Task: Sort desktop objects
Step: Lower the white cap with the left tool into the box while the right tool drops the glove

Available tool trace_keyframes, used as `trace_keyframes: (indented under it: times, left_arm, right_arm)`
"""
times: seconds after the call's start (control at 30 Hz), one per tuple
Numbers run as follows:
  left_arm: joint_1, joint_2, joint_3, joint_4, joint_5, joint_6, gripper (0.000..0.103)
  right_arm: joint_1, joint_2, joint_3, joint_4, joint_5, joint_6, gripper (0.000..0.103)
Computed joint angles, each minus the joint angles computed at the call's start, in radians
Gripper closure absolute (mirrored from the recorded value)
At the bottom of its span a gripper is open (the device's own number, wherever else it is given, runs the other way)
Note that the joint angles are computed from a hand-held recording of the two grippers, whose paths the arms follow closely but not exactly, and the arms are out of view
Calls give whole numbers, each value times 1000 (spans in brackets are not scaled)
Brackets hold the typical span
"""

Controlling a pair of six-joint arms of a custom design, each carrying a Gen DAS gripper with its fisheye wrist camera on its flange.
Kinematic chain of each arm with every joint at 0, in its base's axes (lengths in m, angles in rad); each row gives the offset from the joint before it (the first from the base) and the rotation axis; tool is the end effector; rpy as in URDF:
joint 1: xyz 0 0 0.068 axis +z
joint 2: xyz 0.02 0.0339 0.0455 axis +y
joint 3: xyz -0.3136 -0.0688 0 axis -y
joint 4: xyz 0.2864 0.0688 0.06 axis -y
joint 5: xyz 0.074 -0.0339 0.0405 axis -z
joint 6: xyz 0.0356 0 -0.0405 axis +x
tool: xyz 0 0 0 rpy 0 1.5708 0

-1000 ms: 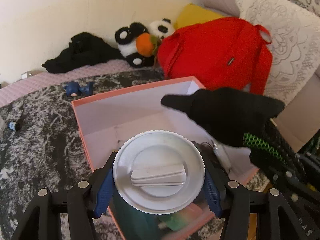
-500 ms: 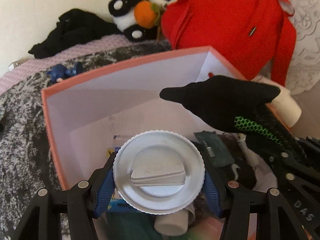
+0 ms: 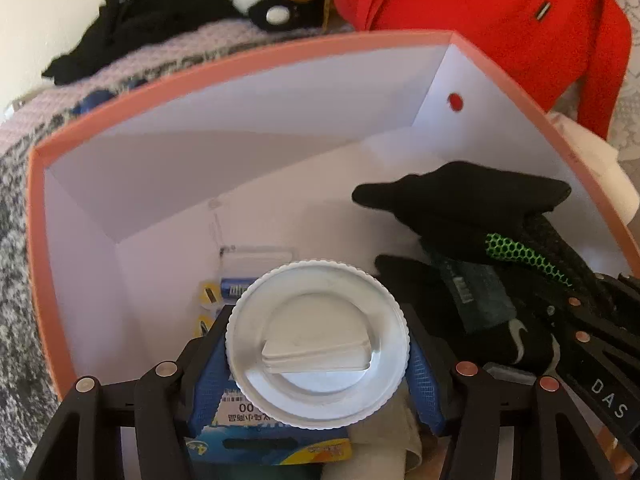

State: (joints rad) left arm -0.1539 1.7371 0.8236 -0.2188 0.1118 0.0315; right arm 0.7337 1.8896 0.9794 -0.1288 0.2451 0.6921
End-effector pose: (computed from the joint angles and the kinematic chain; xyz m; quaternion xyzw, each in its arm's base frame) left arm 0.3362 -0.0562 0.1337 0.1023 0.9692 -0.0677 0.2134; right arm 0.3002 0.2590 0.1284 0.0122 0.9581 0.0814 0.2744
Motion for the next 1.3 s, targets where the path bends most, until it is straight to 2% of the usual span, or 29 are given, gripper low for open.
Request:
trace_keyframes:
  times: [0.23,0.43,0.5,0.53,0.57,0.7,0.83,0.9,0.93,1.03,1.2,1.3]
  left_arm:
    - [-33,56,35,-39,-94,-18,38]
    - [-25,61,36,-41,-74,-24,37]
    - [-15,59,32,-37,-55,-26,27]
    - [-14,56,28,-34,-49,-23,23]
    - [-14,52,25,-31,-45,-18,21]
    - [-5,34,6,-20,-2,0,20]
    - [7,-66,-62,6,42,-1,19]
    - [13,-121,-95,15,63,-3,17]
    - [16,-163,-121,24,55,-11,12]
    - [45,-302,-186,28,46,-18,12]
    - [181,-601,-264,-76,69,36,11]
    - [329,-776,-286,-181,136,101,8]
  right_arm:
    - [-4,32,19,-30,-6,-1,83]
    - [1,41,28,-41,-3,-3,81]
    - [7,42,33,-53,9,0,74]
    - [12,40,36,-60,22,3,60]
    - [17,39,39,-68,35,6,41]
    - [56,54,87,-180,158,22,29]
    - [76,6,63,-209,198,45,18]
    - [100,-32,51,-235,238,65,17]
    - [119,-56,45,-252,267,78,17]
    - [195,-145,26,-297,369,129,13]
    - [369,-222,77,-413,587,231,8]
    - [477,-217,119,-461,709,305,4]
